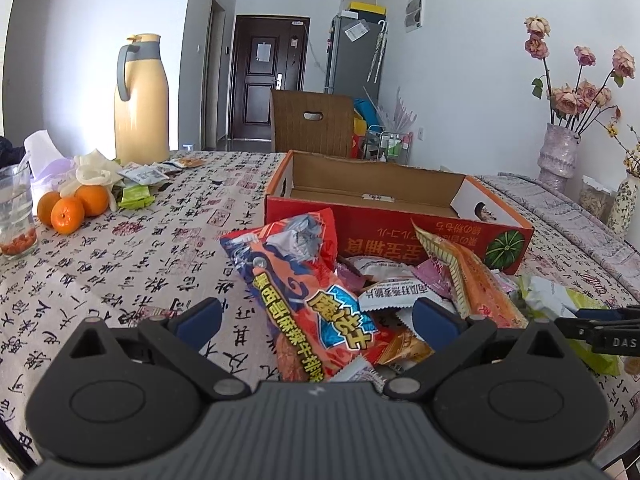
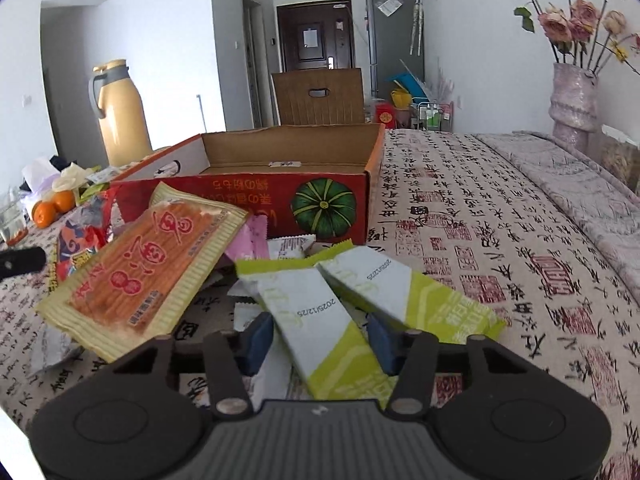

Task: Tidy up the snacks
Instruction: 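Return the right gripper to the pile and grasp a green-and-white bar, then lift the green-and-white bar while the left gripper grasps a white packet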

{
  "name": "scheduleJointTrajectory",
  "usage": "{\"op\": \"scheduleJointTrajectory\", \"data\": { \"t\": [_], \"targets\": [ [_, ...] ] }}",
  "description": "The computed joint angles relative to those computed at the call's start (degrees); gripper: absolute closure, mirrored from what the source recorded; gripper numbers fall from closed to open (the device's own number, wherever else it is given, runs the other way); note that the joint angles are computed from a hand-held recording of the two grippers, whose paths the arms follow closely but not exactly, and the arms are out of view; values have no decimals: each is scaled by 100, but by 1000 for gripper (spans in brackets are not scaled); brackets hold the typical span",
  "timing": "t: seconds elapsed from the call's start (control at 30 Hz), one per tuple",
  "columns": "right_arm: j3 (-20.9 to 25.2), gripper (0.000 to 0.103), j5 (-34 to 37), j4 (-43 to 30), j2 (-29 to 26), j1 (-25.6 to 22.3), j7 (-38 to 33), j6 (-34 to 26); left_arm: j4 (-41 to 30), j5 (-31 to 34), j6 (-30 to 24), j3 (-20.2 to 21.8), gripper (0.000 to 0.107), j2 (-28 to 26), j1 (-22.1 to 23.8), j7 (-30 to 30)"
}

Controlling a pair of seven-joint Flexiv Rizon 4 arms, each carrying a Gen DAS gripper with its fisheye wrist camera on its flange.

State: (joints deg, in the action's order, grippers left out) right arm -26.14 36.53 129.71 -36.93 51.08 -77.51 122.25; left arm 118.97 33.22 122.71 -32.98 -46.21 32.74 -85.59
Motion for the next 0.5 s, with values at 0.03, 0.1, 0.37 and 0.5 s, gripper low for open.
{"op": "scheduleJointTrajectory", "data": {
  "t": [0.03, 0.1, 0.37, 0.5],
  "targets": [
    [32, 56, 5, 18, 21, 2, 9, 17, 1, 2, -18, -11, 4, -10, 13, -10],
    [84, 56, 6, 19, 29, -4, 19, 15, -9, 11, -65, -50, 4, -44, 43, -10],
    [423, 64, 40, -219, -144, -310, 291, 167, 62, -128, -227, -97, 4, -100, 34, 203],
    [185, 65, 381, -279, -252, 1, 224, 208, 137, -282, -279, -85, 4, -66, 24, 278]
  ]
}}
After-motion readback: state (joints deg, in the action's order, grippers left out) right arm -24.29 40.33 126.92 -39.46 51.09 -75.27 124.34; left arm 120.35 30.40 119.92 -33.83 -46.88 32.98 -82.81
